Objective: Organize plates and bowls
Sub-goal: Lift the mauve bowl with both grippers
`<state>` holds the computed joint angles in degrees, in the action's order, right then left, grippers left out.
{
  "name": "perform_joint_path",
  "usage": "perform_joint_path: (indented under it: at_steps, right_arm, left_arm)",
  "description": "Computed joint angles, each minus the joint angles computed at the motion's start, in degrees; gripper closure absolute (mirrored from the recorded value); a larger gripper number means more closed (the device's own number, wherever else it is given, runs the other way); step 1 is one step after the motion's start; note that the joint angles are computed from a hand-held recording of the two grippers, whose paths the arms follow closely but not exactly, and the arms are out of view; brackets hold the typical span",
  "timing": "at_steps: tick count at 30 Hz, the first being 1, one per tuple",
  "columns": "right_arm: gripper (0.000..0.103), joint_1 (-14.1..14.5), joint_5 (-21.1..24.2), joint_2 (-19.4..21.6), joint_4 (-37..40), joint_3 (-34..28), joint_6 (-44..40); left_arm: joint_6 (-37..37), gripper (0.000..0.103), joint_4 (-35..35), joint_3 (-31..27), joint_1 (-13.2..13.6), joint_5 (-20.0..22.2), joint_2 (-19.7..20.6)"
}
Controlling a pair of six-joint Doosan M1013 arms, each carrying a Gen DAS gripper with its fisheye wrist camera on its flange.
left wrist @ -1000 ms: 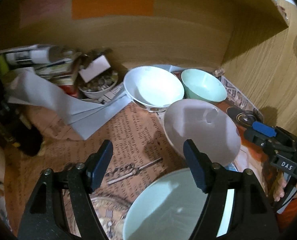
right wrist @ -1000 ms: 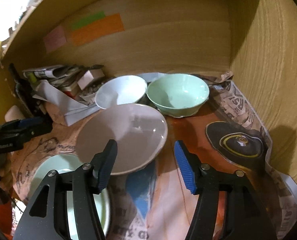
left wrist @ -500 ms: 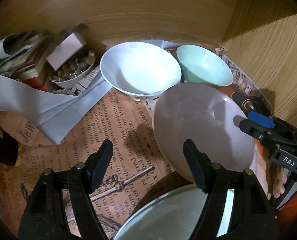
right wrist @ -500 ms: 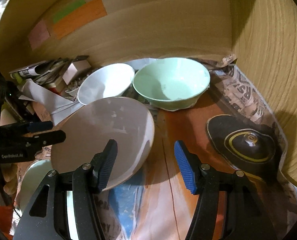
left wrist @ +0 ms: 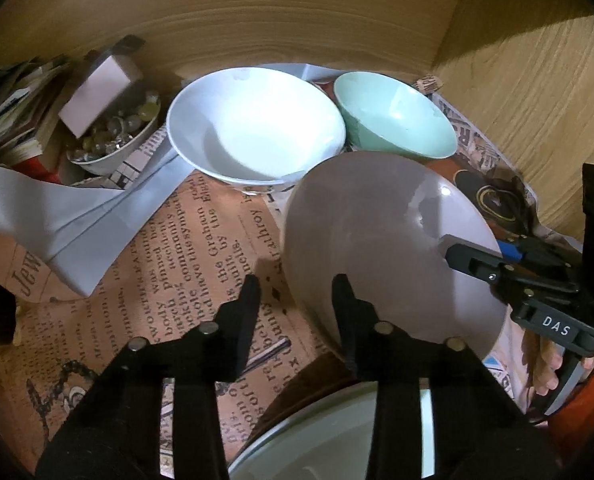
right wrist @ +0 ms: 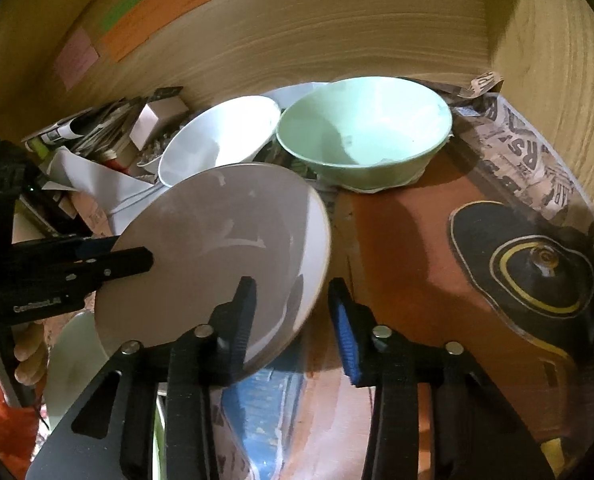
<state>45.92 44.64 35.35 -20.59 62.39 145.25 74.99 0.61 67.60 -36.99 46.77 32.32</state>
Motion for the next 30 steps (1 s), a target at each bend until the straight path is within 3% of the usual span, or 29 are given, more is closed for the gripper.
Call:
perform_joint_path:
  at_steps: [3,7,13,30]
  right_arm:
    - [0.074,0.2,0.7,0.2,-1.0,-0.3,0.3]
    - [0.076,0.3,1.1,0.2,-1.6,-0.5,1.2]
    - [0.076,1.1,1.7,-0.1,-5.9,-0.4,3.7]
    - [0.076,3.6,-1.2,-2.0,-14.4,0.7,8.7]
  left_arm:
    - [1.4,0.081,-0.2,0.0,-0.3,-0.2,0.0]
    - [-1.4,0.081,4.9,0.0,-1.4,-0.2,0.1]
    - [-2.4,0.081,5.6,0.6,-1.9,-1.0,-0.5]
    - [-10.6,0.081,13.0,8.9,-2.9,-10.4,-7.5]
